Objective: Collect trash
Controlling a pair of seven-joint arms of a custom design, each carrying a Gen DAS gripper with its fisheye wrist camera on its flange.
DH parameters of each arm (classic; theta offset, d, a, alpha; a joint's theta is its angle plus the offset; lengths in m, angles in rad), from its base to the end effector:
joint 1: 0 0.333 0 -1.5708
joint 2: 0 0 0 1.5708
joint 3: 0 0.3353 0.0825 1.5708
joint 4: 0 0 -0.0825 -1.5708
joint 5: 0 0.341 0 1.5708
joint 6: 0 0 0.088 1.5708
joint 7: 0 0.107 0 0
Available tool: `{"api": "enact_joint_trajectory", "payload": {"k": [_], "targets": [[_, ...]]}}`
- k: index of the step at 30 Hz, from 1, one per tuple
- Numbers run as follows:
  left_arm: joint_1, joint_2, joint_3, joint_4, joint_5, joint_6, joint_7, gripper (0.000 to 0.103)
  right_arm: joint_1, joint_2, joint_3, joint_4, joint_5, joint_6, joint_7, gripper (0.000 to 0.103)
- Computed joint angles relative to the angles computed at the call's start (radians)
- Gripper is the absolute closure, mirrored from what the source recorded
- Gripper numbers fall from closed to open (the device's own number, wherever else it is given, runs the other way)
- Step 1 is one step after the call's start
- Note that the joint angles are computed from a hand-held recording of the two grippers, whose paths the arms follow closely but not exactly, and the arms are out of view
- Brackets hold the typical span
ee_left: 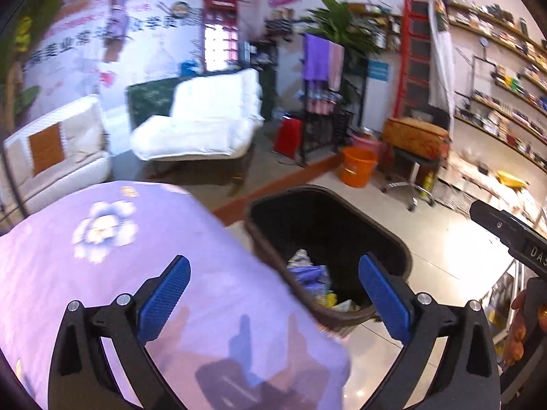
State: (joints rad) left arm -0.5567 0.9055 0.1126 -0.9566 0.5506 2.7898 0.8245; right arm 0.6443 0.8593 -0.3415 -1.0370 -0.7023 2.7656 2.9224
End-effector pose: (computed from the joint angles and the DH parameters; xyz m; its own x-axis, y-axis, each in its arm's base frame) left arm 0.6916 -0.4058 0.4558 -0.2125 -0.9772 0.0008 -0.5183 0.1120 -0.8478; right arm 0.6967 0.3752 0.4591 -0.1232 -0.9679 -0.2193 -0.4449 0.2514 -0.8596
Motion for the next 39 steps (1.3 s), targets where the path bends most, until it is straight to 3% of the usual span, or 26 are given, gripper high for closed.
{"api": "enact_joint_trajectory", "payload": {"k": [4,7,9,12,14,22,27,33,39], "targets": [[-0.124,-0.164,0.209,-0.276,0.191,0.078,-0.294,0.005,0.019,0.023,0.012,0.045,-0.005,0.045,-0.043,0.005],[-0.233,-0.264,0.344,-0.439,0.359,0.071,-0.530,0.005,0.044,0.044,-0.003,0.084,-0.009,0.038,-0.061,0.005],[-0.306,-0.325,0.418,-0.534,0.476,0.026,-0.679,0.005,0.059,0.055,-0.015,0.097,-0.017,0.064,-0.050,0.005],[-0.386,-0.394,0.459,-0.617,0.598,-0.105,-0.797,0.005,0.059,0.076,0.024,0.129,-0.002,0.119,-0.122,0.005],[-0.418,-0.436,0.466,-0.667,0.654,-0.179,-0.871,0.005,0.074,0.084,0.013,0.139,0.011,0.129,-0.146,0.005],[-0.431,-0.608,0.426,-0.865,0.834,-0.289,-1.072,0.005,0.123,0.127,0.037,0.201,0.081,0.182,-0.302,0.005],[-0.386,-0.675,0.385,-0.945,0.927,-0.287,-1.174,0.005,0.146,0.149,0.051,0.235,0.145,0.169,-0.389,0.005],[-0.328,-0.695,0.317,-0.964,0.961,-0.315,-1.202,0.005,0.189,0.157,-0.006,0.237,0.154,0.166,-0.355,0.005],[-0.265,-0.709,0.244,-0.972,0.973,-0.327,-1.216,0.005,0.183,0.177,0.011,0.284,0.167,0.130,-0.371,0.005]]}}
